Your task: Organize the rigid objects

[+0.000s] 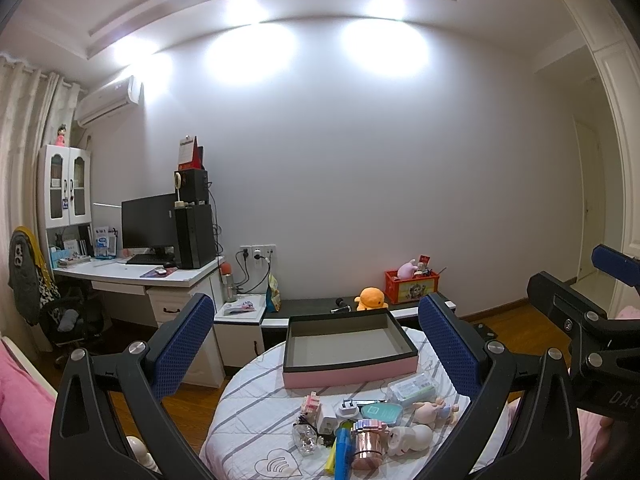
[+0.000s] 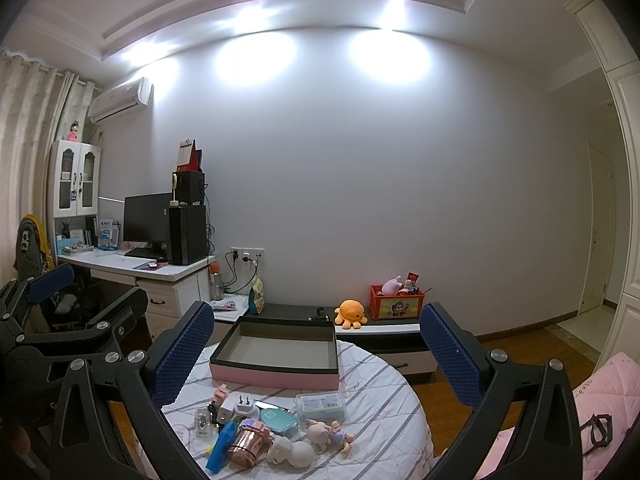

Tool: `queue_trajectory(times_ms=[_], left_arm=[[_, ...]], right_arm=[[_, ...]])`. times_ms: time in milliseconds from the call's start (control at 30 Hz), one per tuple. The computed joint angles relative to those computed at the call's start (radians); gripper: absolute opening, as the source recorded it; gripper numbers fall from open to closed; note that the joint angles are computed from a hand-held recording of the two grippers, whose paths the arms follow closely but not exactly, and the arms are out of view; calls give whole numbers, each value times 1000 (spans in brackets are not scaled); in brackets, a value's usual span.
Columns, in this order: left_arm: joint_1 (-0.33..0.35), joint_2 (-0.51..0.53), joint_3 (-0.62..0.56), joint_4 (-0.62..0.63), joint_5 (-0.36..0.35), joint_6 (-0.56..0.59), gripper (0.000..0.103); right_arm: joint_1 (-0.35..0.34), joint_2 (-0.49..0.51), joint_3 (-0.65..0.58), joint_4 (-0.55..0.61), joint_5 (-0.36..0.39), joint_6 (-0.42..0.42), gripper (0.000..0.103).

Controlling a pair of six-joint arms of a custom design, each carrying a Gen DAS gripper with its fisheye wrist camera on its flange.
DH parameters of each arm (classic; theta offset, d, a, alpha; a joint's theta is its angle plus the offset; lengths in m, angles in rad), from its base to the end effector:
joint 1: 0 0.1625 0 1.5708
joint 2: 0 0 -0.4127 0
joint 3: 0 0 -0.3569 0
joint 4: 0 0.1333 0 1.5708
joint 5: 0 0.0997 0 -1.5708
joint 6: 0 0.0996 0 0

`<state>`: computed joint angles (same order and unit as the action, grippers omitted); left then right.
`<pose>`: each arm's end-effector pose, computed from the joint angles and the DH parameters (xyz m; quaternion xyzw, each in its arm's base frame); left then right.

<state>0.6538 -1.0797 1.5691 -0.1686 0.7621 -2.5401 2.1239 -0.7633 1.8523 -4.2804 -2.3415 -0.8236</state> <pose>-0.3065 -0.4935 0.2423 0.3463 0.6993 -0.5814 0.2306 0.3328 -0.4174 0.2347 0.1954 -0.6663 0.6303 0.3472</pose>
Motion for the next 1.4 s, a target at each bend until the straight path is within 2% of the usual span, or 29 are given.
queue_trajectory(times_ms=[567, 1000, 1267, 1400], left_arm=[[4, 9, -14, 18, 2, -7, 103], [19, 19, -25, 34, 6, -2, 103], [72, 80, -87, 93, 1, -23, 103], [126, 134, -129, 166, 8, -70, 103]], right_arm=[[2, -1, -11, 24, -19, 7, 103], [-26, -2, -11, 57, -8, 38, 103], [-77, 14, -14, 128, -12, 82, 103], [-121, 27, -1, 155, -9, 115, 103]])
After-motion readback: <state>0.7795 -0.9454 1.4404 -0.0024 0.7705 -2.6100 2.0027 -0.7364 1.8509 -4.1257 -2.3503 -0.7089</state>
